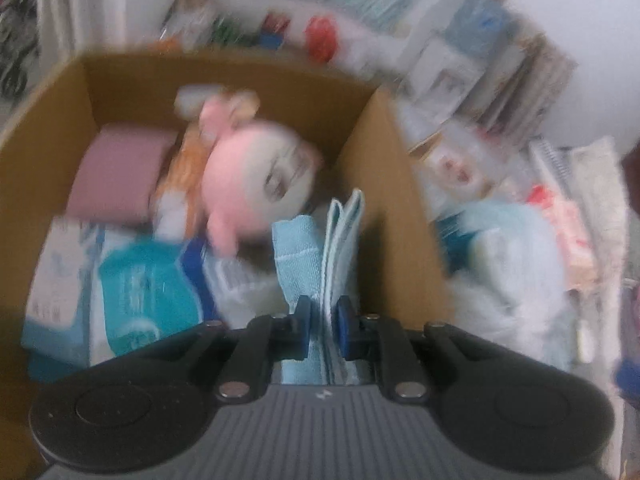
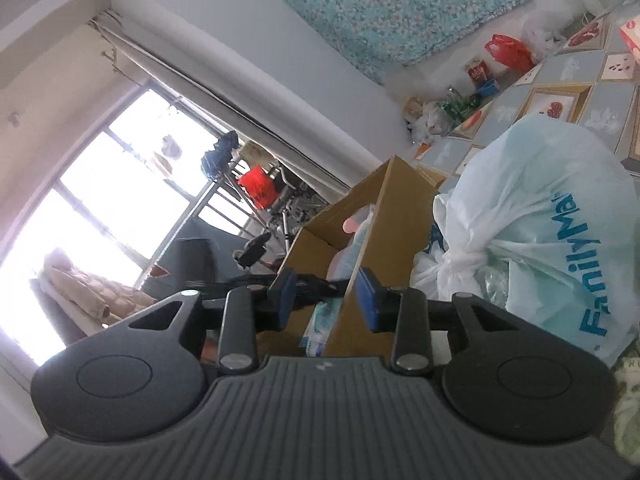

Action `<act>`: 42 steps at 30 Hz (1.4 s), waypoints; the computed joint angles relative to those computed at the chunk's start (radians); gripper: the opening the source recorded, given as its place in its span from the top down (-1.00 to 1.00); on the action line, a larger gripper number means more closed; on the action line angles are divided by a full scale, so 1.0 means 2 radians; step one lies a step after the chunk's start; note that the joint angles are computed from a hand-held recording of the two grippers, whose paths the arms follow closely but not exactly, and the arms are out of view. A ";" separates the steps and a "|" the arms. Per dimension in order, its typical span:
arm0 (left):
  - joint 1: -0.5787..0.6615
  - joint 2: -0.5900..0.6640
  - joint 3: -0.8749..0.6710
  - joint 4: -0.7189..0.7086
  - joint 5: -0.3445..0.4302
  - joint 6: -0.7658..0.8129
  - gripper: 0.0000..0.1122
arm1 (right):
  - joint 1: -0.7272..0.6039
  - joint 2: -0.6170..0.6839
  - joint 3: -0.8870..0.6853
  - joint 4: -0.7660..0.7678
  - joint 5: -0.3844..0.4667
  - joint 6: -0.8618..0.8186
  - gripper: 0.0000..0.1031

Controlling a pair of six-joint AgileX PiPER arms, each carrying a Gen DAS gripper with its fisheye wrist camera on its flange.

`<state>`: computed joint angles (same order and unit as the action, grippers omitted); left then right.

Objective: Organize soft objects
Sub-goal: 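Carry the folded towel into the cardboard box and open the right tool, then move the open right tool back over the white yogurt cup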

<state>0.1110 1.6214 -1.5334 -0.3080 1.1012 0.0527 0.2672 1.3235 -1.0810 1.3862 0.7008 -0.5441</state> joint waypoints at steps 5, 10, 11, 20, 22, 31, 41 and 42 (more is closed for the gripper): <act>-0.007 0.018 -0.009 0.008 0.016 -0.022 0.73 | 0.000 -0.004 0.003 -0.005 0.007 0.006 0.33; -0.027 0.008 -0.018 0.039 0.025 -0.052 0.40 | -0.004 -0.019 0.013 -0.019 0.002 0.010 0.30; -0.025 0.000 -0.014 0.033 0.021 -0.053 0.19 | -0.003 -0.021 0.015 -0.019 0.000 0.010 0.21; -0.020 -0.123 0.035 0.031 -0.017 -0.069 -0.40 | -0.028 -0.091 0.062 -0.082 -0.014 0.064 -0.20; -0.032 -0.167 0.058 0.038 -0.038 -0.056 -0.53 | -0.039 -0.121 0.079 -0.115 -0.022 0.095 -0.38; -0.235 -0.337 0.144 0.197 -0.081 -0.117 -0.80 | -0.251 -0.264 0.181 -0.130 0.092 0.106 -0.57; -0.560 -0.307 0.217 0.437 -0.111 -0.402 -0.80 | -0.433 -0.300 0.234 -0.084 0.212 0.022 -0.57; -0.578 -0.292 0.223 0.464 -0.122 -0.426 -0.80 | -0.426 -0.301 0.235 -0.086 0.202 0.022 -0.57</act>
<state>-1.0451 1.0367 -1.0869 0.6192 0.8565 -0.7986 -0.5846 0.7214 -0.6106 1.2144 1.1051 -0.5000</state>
